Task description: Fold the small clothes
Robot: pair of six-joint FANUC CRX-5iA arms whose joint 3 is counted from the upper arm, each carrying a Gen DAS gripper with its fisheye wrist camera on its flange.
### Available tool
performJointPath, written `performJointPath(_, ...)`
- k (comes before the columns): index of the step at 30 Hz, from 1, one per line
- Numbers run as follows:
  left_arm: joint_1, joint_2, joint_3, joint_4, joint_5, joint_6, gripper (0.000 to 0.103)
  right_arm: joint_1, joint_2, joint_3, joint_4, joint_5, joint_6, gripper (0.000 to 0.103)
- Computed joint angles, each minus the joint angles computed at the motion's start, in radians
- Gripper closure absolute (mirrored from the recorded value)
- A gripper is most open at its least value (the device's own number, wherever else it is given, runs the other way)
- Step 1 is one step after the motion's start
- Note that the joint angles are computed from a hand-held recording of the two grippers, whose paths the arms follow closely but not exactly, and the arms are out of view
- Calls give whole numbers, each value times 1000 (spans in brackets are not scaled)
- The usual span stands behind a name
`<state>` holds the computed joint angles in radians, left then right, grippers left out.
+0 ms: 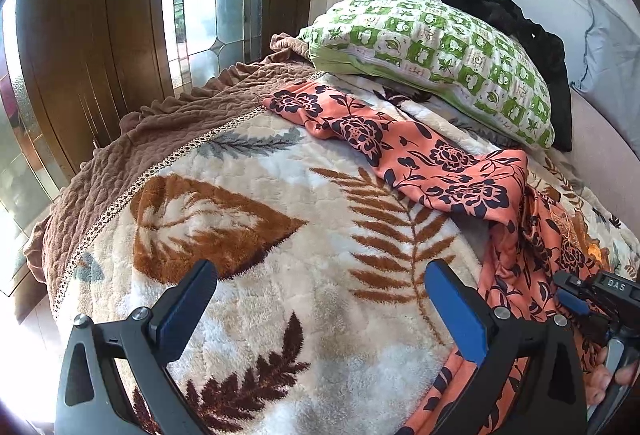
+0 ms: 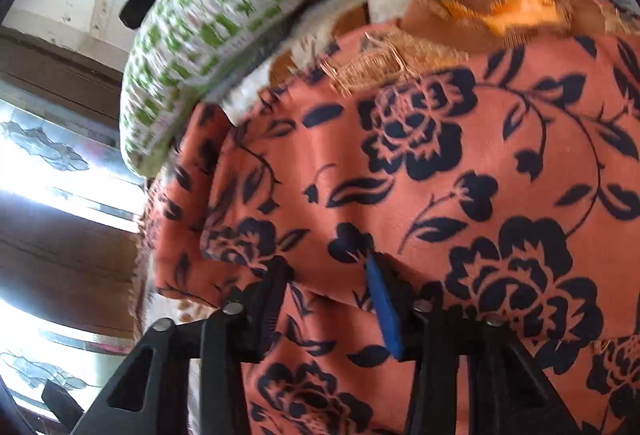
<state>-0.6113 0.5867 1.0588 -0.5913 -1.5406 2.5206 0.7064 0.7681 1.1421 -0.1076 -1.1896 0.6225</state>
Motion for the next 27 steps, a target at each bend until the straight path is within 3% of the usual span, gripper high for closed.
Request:
performJointPath(2,10,-21,-34,11,27,12,0,17,-67,-107,26,77,32,66)
performJointPath(5,38,-81,-132,47,126,65,0,34,-196,-306,26,182,89,66)
performJointPath(8,117,-151,-264,191,313,83,0,46,-362,-589,60,338,154,66)
performJointPath(10,154,-158,-273,227,379,80,0,19,-451,-748,-30,427,157,65)
performJointPath(12,202,-123,-217,282,382,52,0,-4,-540,-902,-140,616,189,66)
performJointPath(13,224,-97,-177,302,371,49,0,-5,-568,-946,-138,657,170,66)
performJointPath(15,278,-44,-112,364,361,35,1,-3,-558,-944,-121,661,155,66)
performJointPath(17,348,-4,-107,508,399,-15,9,9,-548,-937,-90,657,176,66)
performJointPath(19,399,19,-138,633,437,-10,36,5,-547,-934,-118,663,224,66)
performJointPath(20,414,29,-150,670,450,16,39,-1,-550,-939,-149,680,244,66)
performJointPath(23,431,34,-211,744,528,52,39,-29,-565,-952,-281,720,340,66)
performJointPath(27,430,110,-134,788,499,56,40,-45,-571,-953,-348,724,400,66)
